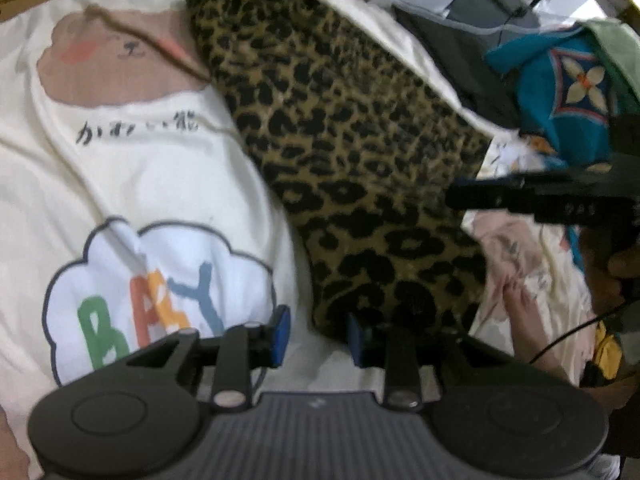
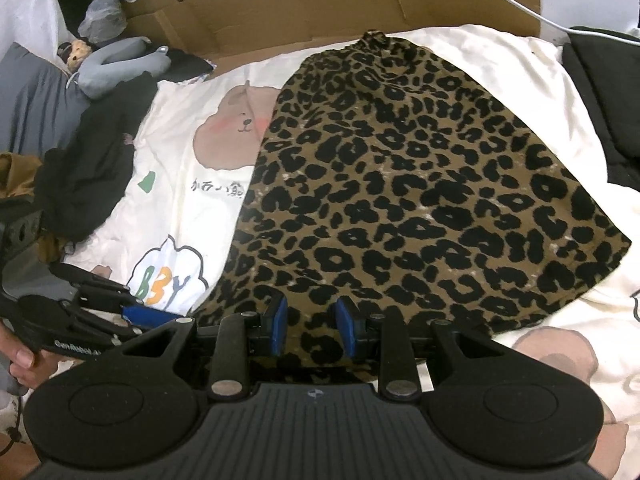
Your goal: Fold clothes
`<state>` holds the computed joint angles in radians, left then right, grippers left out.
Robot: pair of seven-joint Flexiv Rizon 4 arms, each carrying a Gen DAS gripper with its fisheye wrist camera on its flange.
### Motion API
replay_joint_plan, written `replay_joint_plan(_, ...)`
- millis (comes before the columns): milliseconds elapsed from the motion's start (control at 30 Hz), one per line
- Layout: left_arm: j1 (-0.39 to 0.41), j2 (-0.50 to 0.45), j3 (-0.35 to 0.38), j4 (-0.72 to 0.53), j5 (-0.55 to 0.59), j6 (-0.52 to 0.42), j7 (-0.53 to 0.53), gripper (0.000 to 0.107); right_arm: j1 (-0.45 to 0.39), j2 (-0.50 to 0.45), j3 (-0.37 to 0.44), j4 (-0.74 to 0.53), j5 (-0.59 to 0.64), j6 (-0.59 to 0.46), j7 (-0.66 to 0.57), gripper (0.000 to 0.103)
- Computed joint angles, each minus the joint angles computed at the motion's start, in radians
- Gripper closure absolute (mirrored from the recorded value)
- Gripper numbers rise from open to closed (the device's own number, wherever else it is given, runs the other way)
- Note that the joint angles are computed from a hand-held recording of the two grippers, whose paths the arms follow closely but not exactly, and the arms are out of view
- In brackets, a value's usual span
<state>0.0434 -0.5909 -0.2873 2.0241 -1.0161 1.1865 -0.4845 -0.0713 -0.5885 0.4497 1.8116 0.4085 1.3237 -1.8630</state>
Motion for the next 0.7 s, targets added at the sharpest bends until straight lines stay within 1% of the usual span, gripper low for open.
replay_joint_plan(33, 0.025, 0.008, -0.043, 0.015, -0.074, 0.02, 0.06, 0.081, -0.002, 0.001, -0.002, 0.002, 0.003, 0.001, 0.002, 0.069)
replay_joint_plan(67, 0.032, 0.014, -0.054, 0.021, -0.114, 0.015, 0.09, 0.081, -0.004, 0.001, -0.003, 0.002, 0.005, 0.002, 0.004, 0.069)
replay_joint_plan(100, 0.023, 0.013, -0.039, 0.019, -0.113, 0.0, 0.086, 0.081, -0.006, 0.001, -0.004, 0.003, 0.007, 0.002, 0.006, 0.069)
replay_joint_plan(200, -0.013, -0.007, 0.022, 0.006, -0.034, -0.035, 0.021, 0.081, -0.008, 0.001, -0.013, 0.005, 0.01, 0.007, 0.017, 0.069)
replay_joint_plan(300, -0.014, -0.022, 0.022, 0.012, -0.023, -0.022, 0.016, 0.08, -0.01, 0.001, -0.022, 0.007, 0.009, 0.014, 0.032, 0.069)
replay_joint_plan(367, -0.001, -0.026, 0.001, 0.012, -0.055, -0.009, 0.029, 0.081, -0.011, -0.001, -0.031, 0.008, 0.004, 0.02, 0.043, 0.069)
replay_joint_plan(400, 0.003, -0.027, -0.006, 0.01, -0.068, -0.007, 0.034, 0.082, -0.012, -0.001, -0.035, 0.009, 0.001, 0.024, 0.049, 0.069)
replay_joint_plan(433, 0.007, -0.026, -0.01, 0.009, -0.08, -0.009, 0.038, 0.088, -0.011, -0.002, -0.04, 0.009, -0.003, 0.028, 0.057, 0.069)
replay_joint_plan(467, 0.012, -0.027, -0.013, 0.005, -0.091, -0.018, 0.042, 0.097, -0.01, -0.003, -0.047, 0.01, -0.008, 0.034, 0.067, 0.069)
replay_joint_plan(533, 0.018, -0.025, -0.01, 0.001, -0.108, -0.039, 0.041, 0.099, -0.004, -0.008, -0.066, 0.01, -0.021, 0.049, 0.095, 0.069)
replay_joint_plan(700, 0.013, 0.004, 0.019, 0.009, -0.142, -0.058, 0.043, 0.101, 0.018, -0.029, -0.126, 0.013, -0.08, 0.088, 0.202, 0.069)
